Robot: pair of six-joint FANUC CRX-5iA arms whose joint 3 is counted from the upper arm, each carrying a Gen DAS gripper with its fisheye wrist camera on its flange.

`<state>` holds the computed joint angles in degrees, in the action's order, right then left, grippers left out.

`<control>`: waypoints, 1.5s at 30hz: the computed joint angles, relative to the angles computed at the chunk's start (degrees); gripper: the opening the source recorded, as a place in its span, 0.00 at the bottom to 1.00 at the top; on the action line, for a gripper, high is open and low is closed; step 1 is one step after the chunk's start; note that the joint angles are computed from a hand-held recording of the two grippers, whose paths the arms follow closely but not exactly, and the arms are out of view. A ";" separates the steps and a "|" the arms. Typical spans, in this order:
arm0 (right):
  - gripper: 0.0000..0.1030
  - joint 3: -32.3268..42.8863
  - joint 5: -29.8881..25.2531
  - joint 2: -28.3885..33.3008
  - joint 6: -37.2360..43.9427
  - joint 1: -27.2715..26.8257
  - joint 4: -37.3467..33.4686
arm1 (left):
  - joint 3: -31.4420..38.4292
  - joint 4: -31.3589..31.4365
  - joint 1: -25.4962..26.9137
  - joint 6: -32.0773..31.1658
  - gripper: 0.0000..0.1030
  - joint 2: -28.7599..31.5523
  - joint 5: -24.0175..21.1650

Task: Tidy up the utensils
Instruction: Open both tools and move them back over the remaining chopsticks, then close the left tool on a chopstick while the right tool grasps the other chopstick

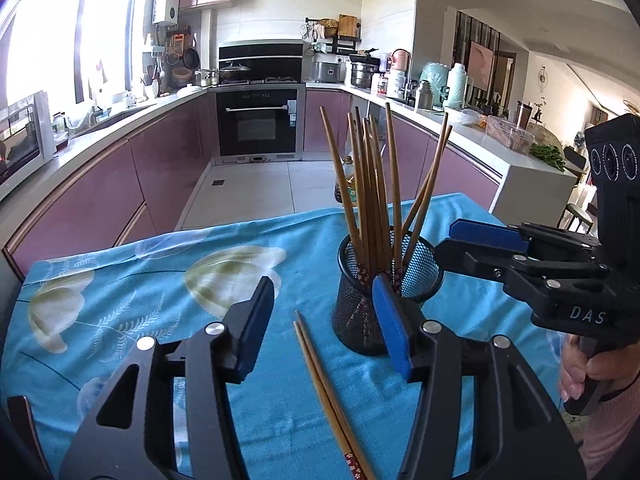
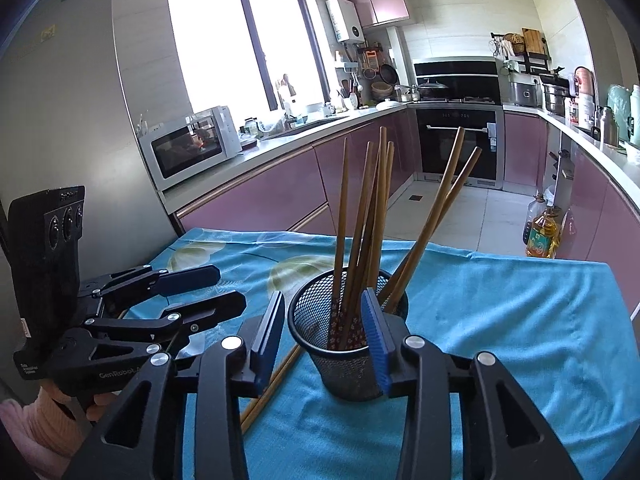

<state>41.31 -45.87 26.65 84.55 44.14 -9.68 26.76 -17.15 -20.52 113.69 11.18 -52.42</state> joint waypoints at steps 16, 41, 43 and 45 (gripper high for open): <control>0.59 0.11 -11.03 2.92 3.75 3.11 -3.31 | -8.98 -10.98 -2.17 11.36 0.91 -7.03 -6.60; 0.40 -1.75 -14.56 3.48 -1.09 5.97 5.40 | -14.48 -3.82 -0.91 7.05 0.81 -7.50 -4.02; 0.38 -1.55 -14.90 3.58 -1.17 5.73 5.40 | -14.74 -1.51 -0.62 4.75 0.79 -6.94 -3.17; 0.38 -1.42 -15.14 3.58 -1.19 5.42 5.08 | -14.93 0.54 -0.44 2.69 0.77 -6.28 -2.61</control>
